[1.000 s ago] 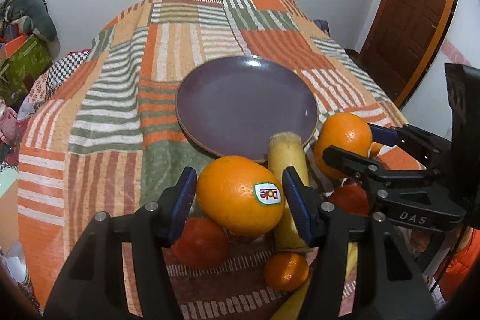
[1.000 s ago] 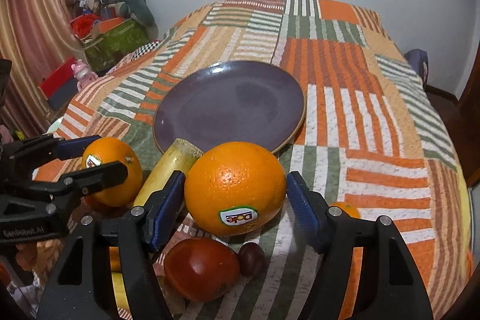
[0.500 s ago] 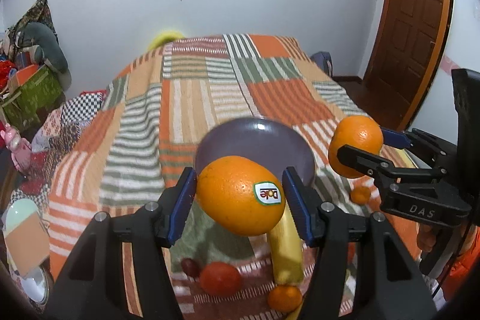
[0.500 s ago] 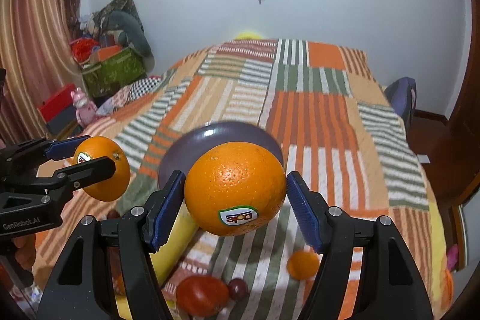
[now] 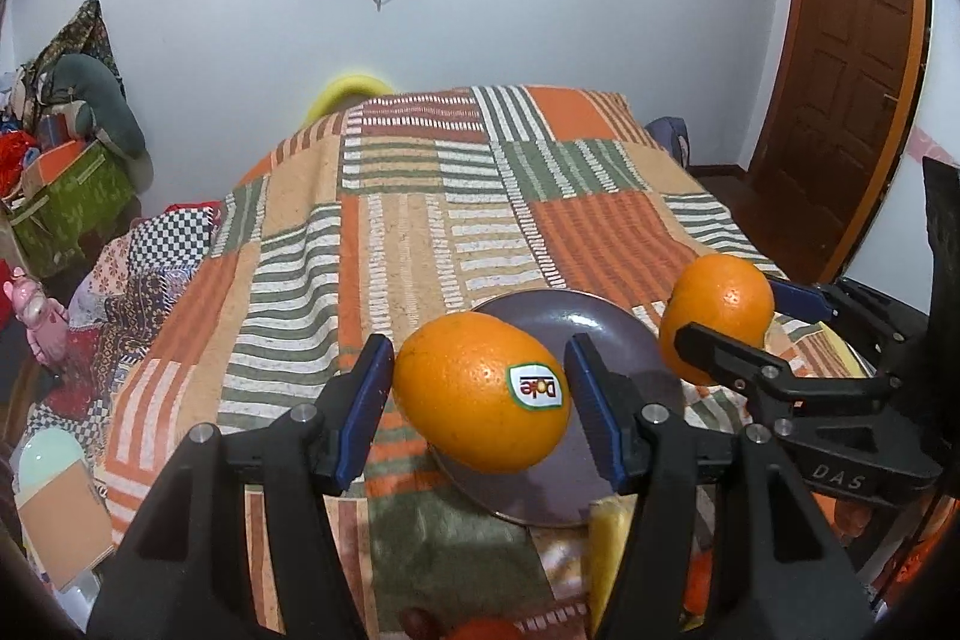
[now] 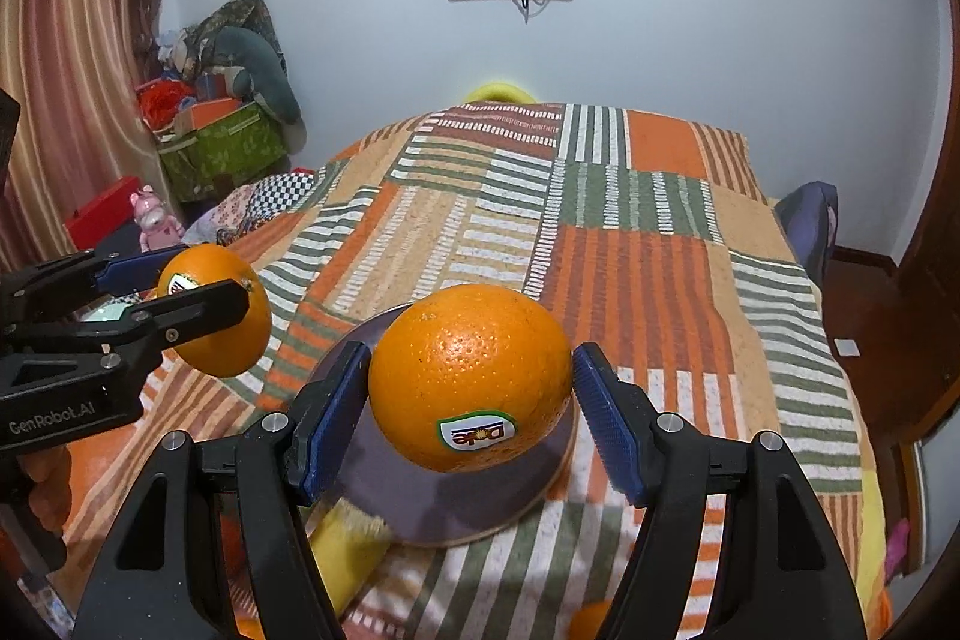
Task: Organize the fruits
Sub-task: 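Carry both oranges onto the purple plate and open both grippers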
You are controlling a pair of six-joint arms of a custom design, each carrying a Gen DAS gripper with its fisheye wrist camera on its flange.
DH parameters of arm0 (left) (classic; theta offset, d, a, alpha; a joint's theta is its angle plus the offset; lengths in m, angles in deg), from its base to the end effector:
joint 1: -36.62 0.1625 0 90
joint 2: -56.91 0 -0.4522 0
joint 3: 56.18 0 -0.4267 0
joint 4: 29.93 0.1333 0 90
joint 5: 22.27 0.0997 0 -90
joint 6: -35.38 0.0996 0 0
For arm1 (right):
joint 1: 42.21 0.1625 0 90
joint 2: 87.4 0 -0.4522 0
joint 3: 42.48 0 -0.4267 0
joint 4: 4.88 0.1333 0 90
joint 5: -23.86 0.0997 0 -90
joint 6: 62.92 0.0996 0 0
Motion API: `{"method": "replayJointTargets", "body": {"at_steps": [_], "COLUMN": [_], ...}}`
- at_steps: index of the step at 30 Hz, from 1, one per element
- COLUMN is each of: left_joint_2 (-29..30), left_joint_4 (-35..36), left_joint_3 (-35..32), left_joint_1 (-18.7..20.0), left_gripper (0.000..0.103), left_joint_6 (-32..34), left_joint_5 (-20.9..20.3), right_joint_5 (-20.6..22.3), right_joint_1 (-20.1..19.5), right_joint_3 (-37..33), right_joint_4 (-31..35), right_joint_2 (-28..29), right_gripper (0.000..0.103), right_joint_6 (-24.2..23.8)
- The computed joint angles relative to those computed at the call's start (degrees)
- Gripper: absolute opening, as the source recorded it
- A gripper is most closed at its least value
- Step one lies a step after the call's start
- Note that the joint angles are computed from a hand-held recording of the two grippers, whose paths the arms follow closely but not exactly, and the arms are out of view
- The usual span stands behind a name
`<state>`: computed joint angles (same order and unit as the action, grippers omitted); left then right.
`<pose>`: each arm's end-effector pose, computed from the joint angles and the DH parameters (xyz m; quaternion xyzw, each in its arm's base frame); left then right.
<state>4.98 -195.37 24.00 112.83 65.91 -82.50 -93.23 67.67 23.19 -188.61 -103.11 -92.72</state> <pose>-0.0098 -0.8068 0.3309 0.2388 0.8590 -0.3485 0.2892 0.3694 -0.7630 -0.0368 0.2997 -0.8553 0.3422 0.2478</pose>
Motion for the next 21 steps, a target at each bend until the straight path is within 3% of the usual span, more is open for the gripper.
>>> {"method": "replayJointTargets", "body": {"at_steps": [14, 21], "left_joint_2": [9.46, 12.12], "left_joint_4": [14.94, 18.08], "left_joint_3": [-13.89, -17.60], "left_joint_1": [3.10, 4.18], "left_gripper": [0.059, 0.059], "left_joint_6": [-4.53, -6.42], "left_joint_5": [1.19, 1.26], "right_joint_5": [-4.00, -4.73], "right_joint_1": [-1.75, -2.68], "right_joint_3": [-9.31, -11.78], "right_joint_4": [8.59, 13.84], "right_joint_2": [5.43, 6.69], "right_gripper": [0.066, 0.066], "right_joint_6": [0.56, 2.00]}}
